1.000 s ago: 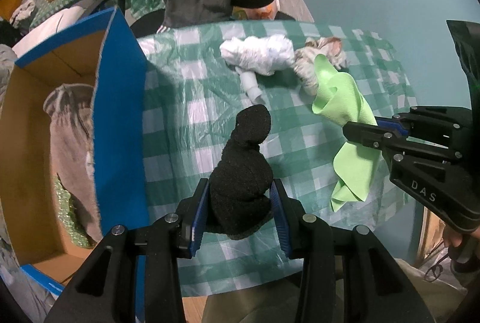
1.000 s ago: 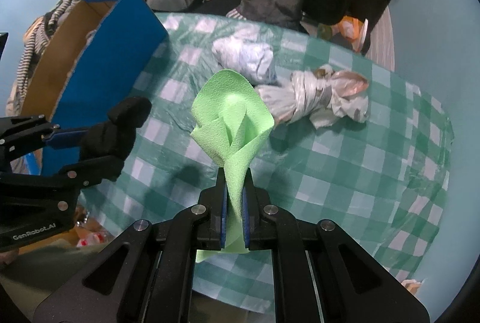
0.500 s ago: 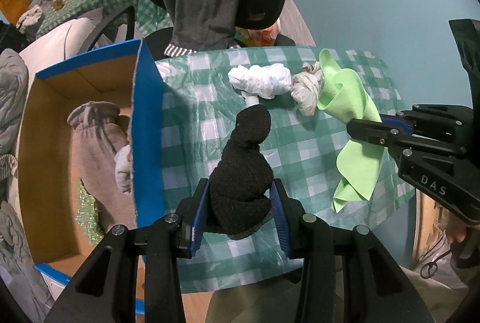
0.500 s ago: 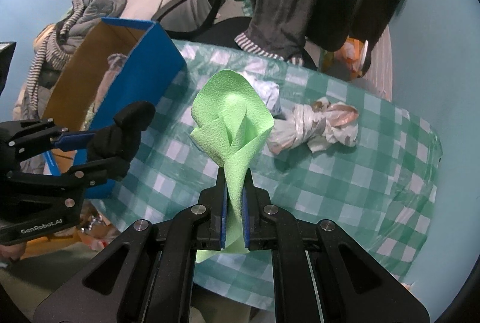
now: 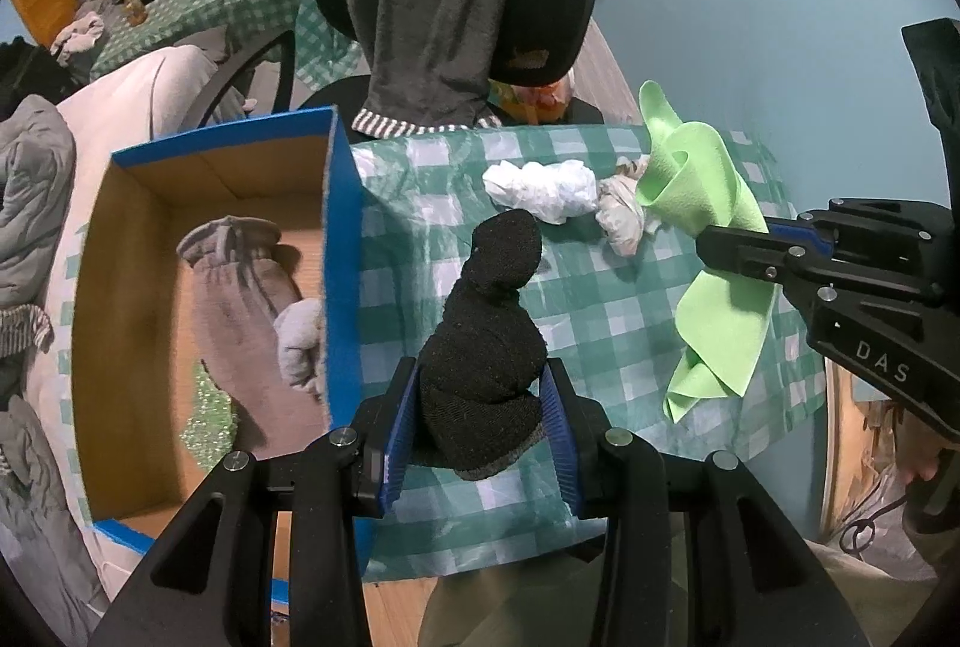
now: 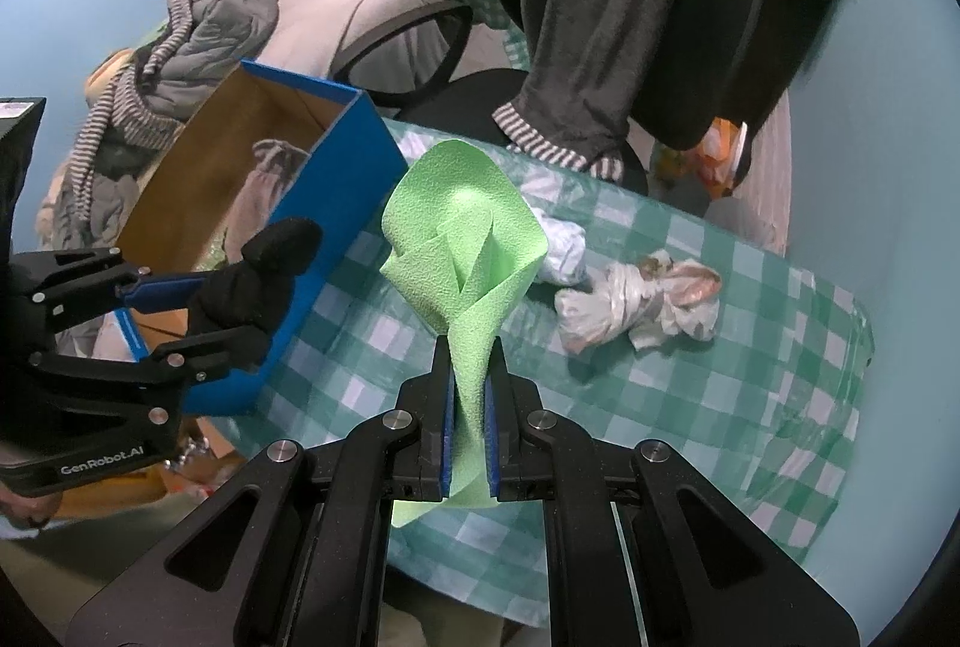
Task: Organize soft objects
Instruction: 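Lift the black sock and lime cloth over the box with both tools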
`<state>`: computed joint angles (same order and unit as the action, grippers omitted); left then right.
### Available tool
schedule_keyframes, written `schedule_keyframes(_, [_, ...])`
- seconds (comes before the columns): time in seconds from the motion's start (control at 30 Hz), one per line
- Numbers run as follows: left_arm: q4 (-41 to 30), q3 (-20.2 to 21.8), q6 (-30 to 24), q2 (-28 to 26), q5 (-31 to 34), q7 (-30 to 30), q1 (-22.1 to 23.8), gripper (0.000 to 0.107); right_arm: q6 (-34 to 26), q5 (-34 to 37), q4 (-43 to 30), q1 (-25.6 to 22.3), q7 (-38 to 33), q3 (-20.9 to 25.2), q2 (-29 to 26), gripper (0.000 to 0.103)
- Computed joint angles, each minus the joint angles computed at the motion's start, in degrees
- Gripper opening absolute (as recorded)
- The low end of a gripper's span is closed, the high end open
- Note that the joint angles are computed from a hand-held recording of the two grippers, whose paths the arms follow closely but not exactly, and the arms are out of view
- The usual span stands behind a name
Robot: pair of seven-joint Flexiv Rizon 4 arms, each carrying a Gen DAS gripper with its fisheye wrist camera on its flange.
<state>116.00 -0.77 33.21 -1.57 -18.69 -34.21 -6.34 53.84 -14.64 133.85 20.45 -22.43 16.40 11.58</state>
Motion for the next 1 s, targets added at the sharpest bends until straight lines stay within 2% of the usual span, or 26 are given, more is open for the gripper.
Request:
schedule_keyframes(0.6, [-3.3,1.2,-0.3,-0.8,-1.3,-0.9,2.6,0.04,0.2,-3.0,-6.1,0.0,-3.7,-1.0,-3.5,0.008])
schedule_keyframes(1.0, [-5.3,1.9,0.1,-1.7,-2.0,-1.8,4.7,0.04,1.9,-4.6,-11.8,1.1,-7.2,-2.0,-8.9,0.008])
